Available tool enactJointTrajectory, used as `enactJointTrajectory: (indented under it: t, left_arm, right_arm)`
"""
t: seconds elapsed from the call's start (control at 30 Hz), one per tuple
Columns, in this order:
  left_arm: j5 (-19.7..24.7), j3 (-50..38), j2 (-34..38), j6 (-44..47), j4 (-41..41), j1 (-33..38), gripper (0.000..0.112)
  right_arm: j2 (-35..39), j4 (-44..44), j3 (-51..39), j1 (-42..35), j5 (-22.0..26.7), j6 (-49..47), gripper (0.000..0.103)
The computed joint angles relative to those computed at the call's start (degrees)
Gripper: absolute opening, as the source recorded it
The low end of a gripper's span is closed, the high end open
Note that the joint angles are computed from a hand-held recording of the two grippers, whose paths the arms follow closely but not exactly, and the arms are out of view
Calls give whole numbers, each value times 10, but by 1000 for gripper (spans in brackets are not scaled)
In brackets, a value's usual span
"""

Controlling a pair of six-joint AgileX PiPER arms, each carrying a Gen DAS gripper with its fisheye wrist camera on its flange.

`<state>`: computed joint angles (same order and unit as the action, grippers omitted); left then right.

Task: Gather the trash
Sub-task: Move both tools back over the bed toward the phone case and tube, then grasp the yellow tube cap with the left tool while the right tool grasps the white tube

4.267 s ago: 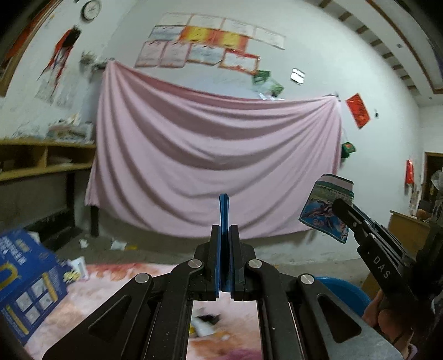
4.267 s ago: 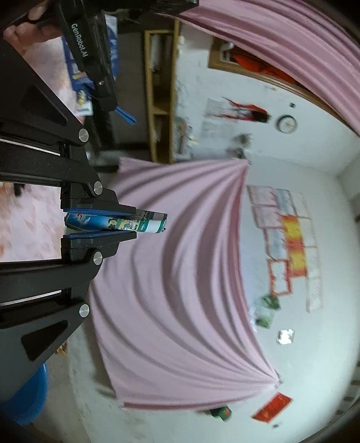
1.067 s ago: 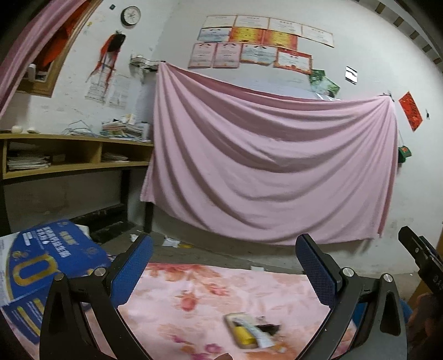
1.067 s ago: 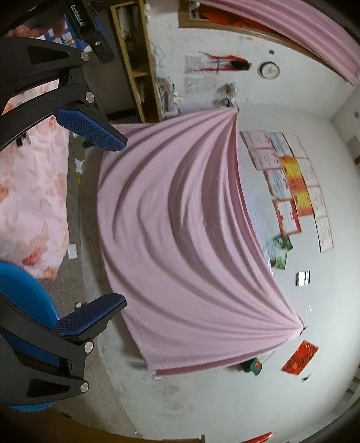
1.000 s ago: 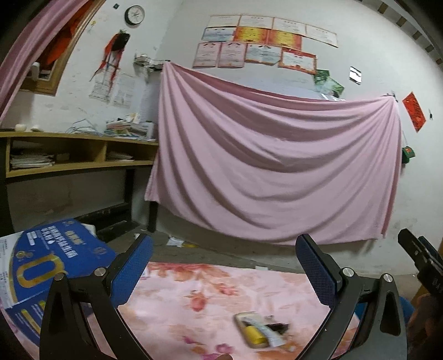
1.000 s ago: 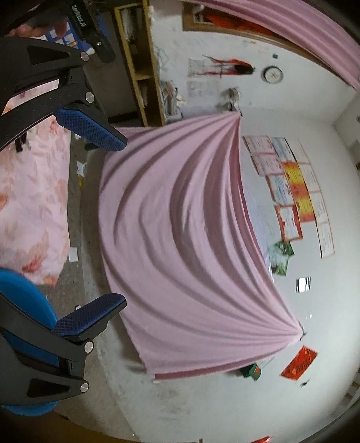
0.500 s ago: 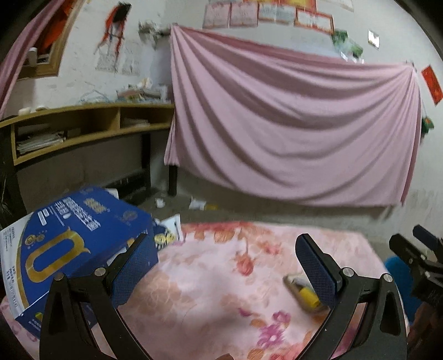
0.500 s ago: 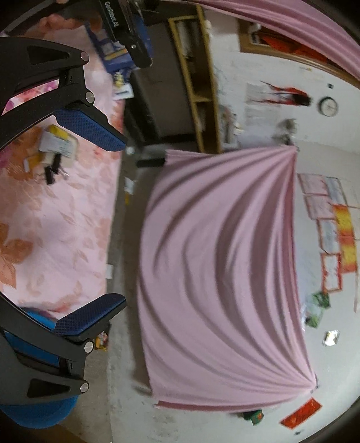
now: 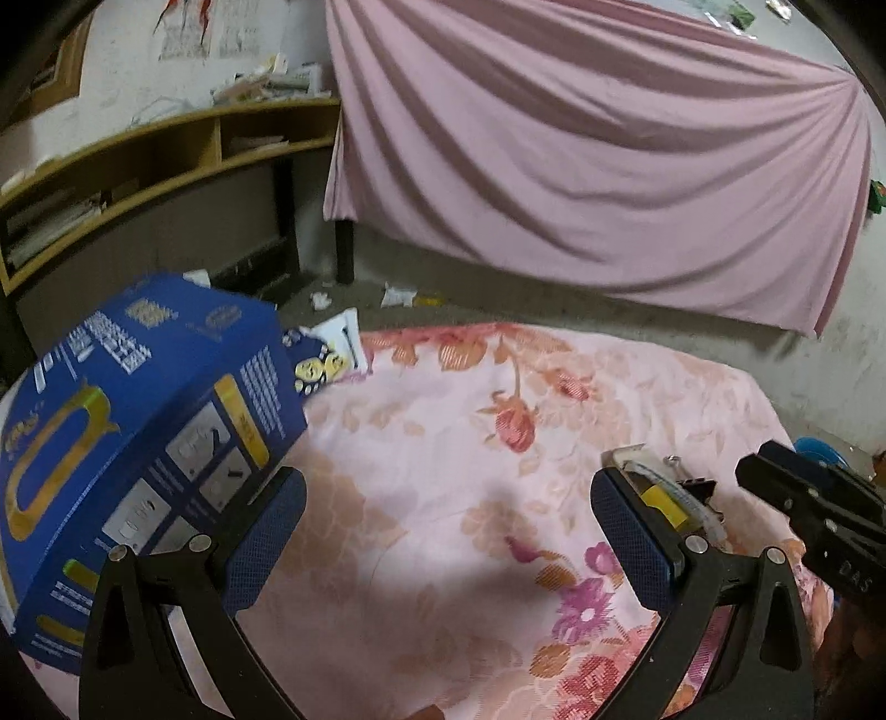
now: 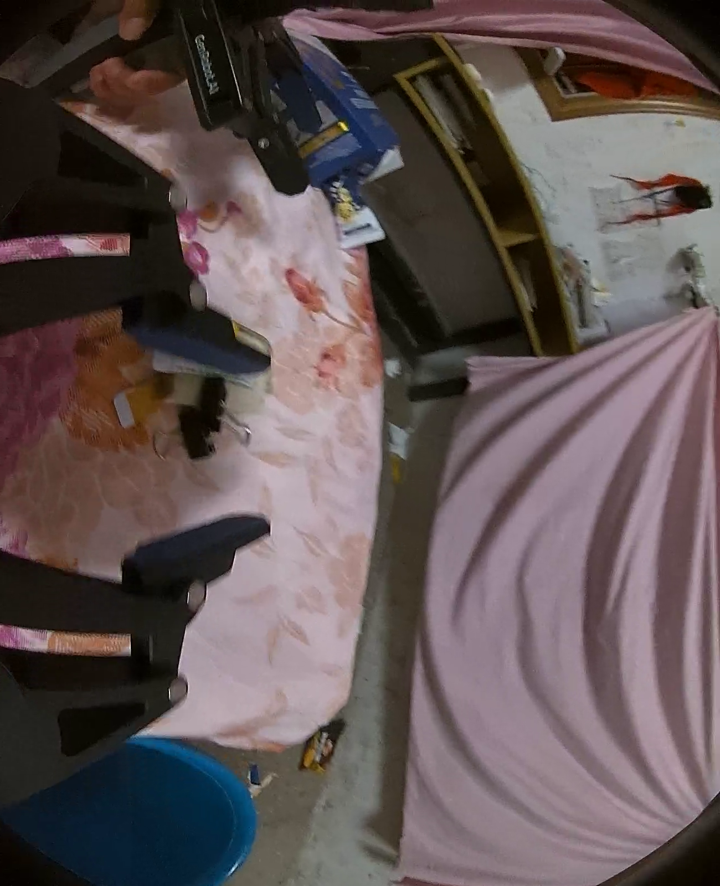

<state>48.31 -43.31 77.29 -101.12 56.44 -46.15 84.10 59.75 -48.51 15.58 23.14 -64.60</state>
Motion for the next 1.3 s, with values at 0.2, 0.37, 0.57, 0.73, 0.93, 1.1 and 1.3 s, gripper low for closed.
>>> enactJointTrajectory:
  t: [0.2,0.37,0.57,0.73,0.93,1.1,1.3]
  left_arm:
    - [-37,4,0,25,-26,27,101]
    - [-69,7,-3,56,-51,41,101]
    - [-95,7,-3,79,-62,47,101]
    - [-119,9,-4,92,-57,46,100]
    - [-170,3,3,132,-77,54,98]
    - [-189,-40,44,214,-123,49,68]
    - [-171,-113,117,296,-162,39,45]
  right_arm:
    - [28,-49,-27,6,65,48,34]
    - [60,-95,-53,15,109,89,34]
    - [75,-91,-63,3,137,101,22]
    - [68,-86,-57,-1,133,100,21]
    - [33,-77,-35,-14,92,86,21]
    - [26,-83,-31,-33,84,82,21]
    - [16,-110,-23,-47,63,91,21]
